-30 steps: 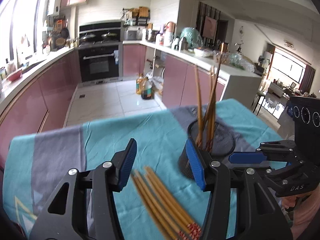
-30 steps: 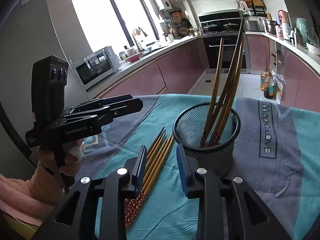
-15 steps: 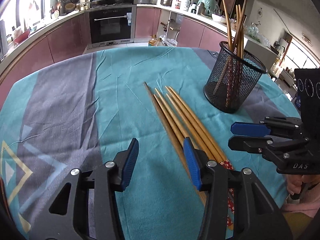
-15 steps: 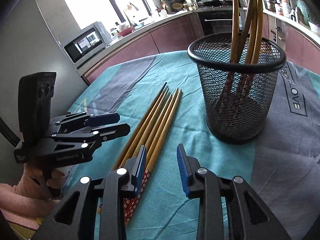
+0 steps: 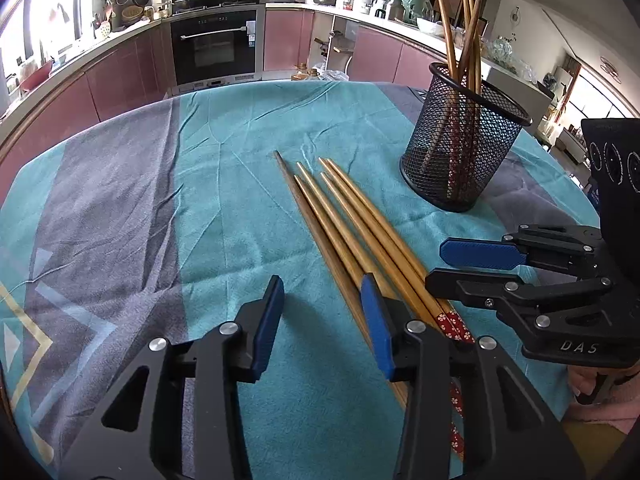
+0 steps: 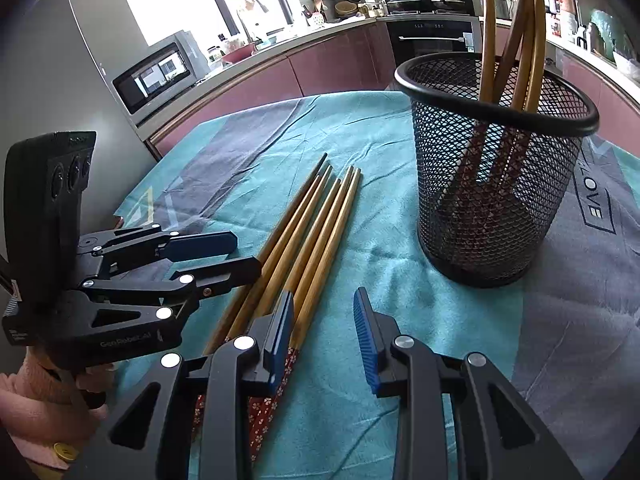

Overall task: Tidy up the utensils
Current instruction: 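Open the right gripper and move back to grasp another chopstick, then lift a chopstick with the right gripper while the left gripper lifts another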

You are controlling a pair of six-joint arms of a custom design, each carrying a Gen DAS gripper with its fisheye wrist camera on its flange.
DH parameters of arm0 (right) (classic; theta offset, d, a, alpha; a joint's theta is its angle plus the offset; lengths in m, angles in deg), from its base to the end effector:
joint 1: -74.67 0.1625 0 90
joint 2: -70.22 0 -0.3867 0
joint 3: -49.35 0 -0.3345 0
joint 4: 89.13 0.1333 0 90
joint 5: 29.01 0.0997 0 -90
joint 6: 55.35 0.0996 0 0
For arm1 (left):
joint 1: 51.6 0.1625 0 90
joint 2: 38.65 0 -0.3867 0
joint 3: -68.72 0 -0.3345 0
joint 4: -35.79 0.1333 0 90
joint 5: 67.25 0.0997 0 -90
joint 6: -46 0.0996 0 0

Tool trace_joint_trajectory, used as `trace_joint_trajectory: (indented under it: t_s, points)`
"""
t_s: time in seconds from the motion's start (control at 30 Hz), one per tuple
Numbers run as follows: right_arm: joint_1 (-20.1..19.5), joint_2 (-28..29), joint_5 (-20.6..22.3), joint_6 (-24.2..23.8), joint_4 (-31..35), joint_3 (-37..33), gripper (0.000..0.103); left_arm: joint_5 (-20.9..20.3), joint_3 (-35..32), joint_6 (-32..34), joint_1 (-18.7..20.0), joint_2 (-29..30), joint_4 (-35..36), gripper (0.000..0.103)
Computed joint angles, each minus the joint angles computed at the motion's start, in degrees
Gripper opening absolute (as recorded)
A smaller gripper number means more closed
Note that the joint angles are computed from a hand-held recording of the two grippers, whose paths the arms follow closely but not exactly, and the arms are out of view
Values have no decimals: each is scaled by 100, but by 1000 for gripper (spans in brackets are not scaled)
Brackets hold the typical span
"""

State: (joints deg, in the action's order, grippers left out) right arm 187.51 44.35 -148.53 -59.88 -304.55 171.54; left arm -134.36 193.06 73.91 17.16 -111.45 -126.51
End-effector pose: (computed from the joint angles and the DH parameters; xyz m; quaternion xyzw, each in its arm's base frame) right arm 0.2486 -0.3732 -0.0285 0.1593 -0.9246 0.2791 0.2048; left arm -0.0020 -0.4800 0.2195 0.3684 0.8916 -0.1649 0.2051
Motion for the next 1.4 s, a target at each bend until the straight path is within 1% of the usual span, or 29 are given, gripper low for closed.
trace_joint_trajectory:
  t_s: [0.2,0.4,0.47,0.57,0.67,0.8,0.87,0.93,0.97,1.0,1.03,1.13,1.23,1.4]
  points:
    - [68,46,-207,-22,93,-90,28,-4,-11,41,17,-23,75,38]
    - [152,74,-467,-19,202,-172,28,77,44,152,-22,-46,68,37]
    - [166,81,-527,-10,273,-213,28,98,23,160,-34,-22,88,39]
    - [221,166,-698,-34,375,-372,28,181,32,218,-65,51,-6,39]
    - [267,262,-825,-66,443,-530,28,213,-20,222,-68,133,-30,37]
    - [259,320,-887,-110,440,-628,26,200,-147,147,-60,223,40,31]
    - [245,337,-874,-86,440,-672,25,192,-192,94,-54,253,55,27]
    - [218,345,-834,-50,397,-680,23,132,-222,49,-24,272,65,21]
    - [207,346,-822,-25,371,-672,22,96,-236,-4,-11,278,74,20]
    - [197,341,-809,-6,352,-661,16,59,-245,-54,-2,277,88,15]
    - [179,322,-771,19,333,-635,9,9,-256,-98,11,270,124,14]
    - [95,261,-594,115,254,-530,9,12,-217,-174,15,259,65,13]
    - [68,237,-539,169,185,-475,6,-24,-218,-289,38,229,91,11]
    - [23,173,-421,224,54,-345,6,-54,-202,-394,74,173,84,9]
